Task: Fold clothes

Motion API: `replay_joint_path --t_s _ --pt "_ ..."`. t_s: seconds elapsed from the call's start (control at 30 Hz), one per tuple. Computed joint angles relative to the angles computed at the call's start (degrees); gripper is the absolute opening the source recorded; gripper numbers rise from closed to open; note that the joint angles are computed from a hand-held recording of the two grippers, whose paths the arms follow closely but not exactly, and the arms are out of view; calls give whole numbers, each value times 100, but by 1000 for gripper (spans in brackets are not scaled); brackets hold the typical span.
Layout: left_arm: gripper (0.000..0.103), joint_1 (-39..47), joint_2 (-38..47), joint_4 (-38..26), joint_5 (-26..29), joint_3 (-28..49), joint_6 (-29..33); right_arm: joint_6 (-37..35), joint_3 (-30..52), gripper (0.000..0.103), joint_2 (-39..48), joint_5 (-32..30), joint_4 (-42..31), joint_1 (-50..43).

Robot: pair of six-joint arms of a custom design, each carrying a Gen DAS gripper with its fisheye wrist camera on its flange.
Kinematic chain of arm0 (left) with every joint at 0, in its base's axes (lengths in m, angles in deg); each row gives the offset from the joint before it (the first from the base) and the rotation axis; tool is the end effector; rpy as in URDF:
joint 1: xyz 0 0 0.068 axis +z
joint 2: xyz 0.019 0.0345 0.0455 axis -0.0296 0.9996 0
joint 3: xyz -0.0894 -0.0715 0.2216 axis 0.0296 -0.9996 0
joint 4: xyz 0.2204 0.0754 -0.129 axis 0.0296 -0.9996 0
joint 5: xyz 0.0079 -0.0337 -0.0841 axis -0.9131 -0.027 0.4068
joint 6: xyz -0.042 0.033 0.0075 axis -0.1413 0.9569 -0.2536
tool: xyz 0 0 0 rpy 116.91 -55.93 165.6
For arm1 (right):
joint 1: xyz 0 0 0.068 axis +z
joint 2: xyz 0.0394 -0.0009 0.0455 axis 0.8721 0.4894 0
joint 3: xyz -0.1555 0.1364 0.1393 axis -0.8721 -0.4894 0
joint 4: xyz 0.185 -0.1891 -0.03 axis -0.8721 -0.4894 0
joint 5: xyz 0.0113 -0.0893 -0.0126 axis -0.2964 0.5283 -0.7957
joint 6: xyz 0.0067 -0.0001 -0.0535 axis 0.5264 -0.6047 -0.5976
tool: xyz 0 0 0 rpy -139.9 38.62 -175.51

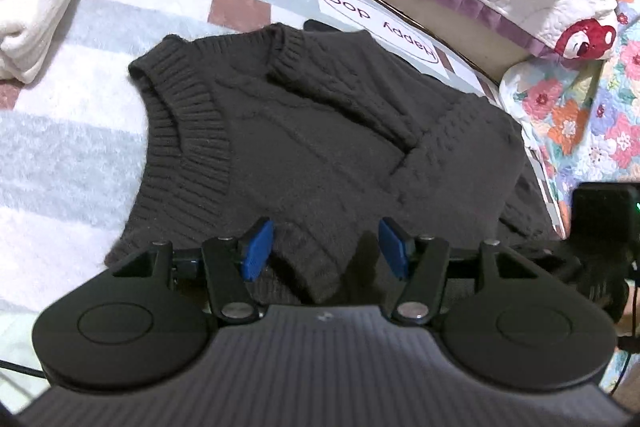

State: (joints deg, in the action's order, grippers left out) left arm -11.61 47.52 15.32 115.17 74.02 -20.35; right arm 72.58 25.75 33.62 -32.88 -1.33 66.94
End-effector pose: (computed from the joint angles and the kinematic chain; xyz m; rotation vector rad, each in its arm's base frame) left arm 0.3991 -0.0935 0.2185 0.6944 2.5590 -0.9830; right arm 0.2487 0.0513 0.2000 0.0595 2.4021 1.1485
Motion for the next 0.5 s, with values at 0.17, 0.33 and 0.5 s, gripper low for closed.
replay_joint_path --t_s 0.17,0.33,0.5 --pt "56 -112 -100 91 -433 -225 199 -509 -284 29 -775 1350 -780 973" --pt "56 -435 -484 411 -1287 -639 617 -222 -394 33 -813 1871 -664 1332" --pt "55 -417 -826 580 -1790 -692 834 -424 -330 36 -785 1865 -944 1296"
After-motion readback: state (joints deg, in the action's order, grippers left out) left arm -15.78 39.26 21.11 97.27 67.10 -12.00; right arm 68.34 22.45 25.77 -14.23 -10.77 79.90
